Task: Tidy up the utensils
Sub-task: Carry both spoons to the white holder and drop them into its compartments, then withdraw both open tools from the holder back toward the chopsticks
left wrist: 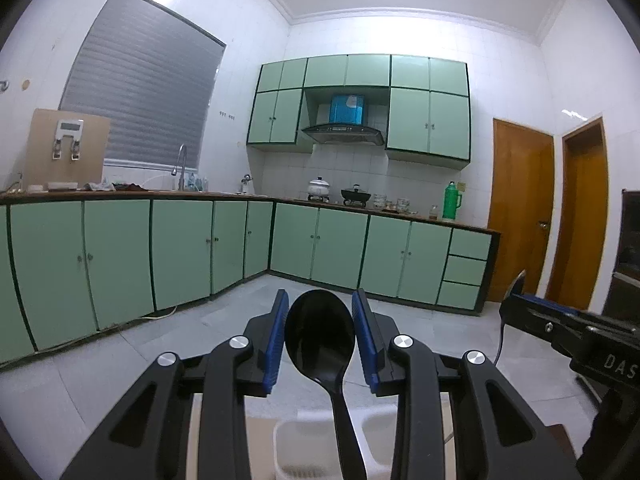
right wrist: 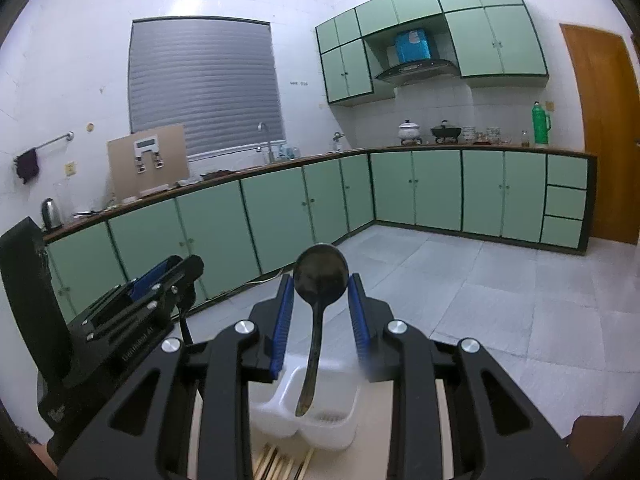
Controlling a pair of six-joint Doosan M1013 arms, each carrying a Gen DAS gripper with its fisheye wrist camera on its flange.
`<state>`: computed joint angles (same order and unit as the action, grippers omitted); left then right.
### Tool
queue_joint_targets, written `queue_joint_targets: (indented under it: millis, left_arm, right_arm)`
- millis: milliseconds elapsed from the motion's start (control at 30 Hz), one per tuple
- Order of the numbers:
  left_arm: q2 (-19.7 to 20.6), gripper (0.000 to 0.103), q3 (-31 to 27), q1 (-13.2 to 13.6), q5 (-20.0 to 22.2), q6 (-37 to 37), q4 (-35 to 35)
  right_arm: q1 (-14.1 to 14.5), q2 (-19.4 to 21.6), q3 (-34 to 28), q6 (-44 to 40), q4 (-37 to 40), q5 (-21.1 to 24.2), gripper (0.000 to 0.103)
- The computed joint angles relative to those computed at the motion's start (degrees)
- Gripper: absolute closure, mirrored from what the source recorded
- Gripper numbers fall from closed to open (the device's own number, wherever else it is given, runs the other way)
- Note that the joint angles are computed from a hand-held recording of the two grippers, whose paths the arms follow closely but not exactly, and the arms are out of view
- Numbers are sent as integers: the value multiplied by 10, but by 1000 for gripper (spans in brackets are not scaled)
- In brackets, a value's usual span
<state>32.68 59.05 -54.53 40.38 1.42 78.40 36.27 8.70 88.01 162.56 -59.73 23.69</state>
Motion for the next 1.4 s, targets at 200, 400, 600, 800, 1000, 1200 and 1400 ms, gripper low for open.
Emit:
queue_joint_targets:
  millis: [200,400,600,800,1000,1200,1400]
  left_arm:
    - [39,71,-40,16,4,41,-45]
    - [51,71,-34,25,-3,59,-90]
    - [49,65,-22,30,-14,91,-137]
    - [18,54,20,21,-15,73,-117]
    - [-37,41,100,-6,14,59,-134]
    - [-85,36,189,-41,44,41,-183]
    - [-106,36,237,-73,82,68,-254]
  right_arm:
    - [-17,43,-29,-80,77,18,76]
    - [-24,63,-28,-136,162,16,76]
    - [-23,71,-26,-194,230,19,73]
    - [-16,48,3,-133,199,17,51]
    - [15,-3,76,-53,155,32,32]
    - [68,-36,139,-12,177,80,28]
    - [119,-49,176,-13,234,112,28]
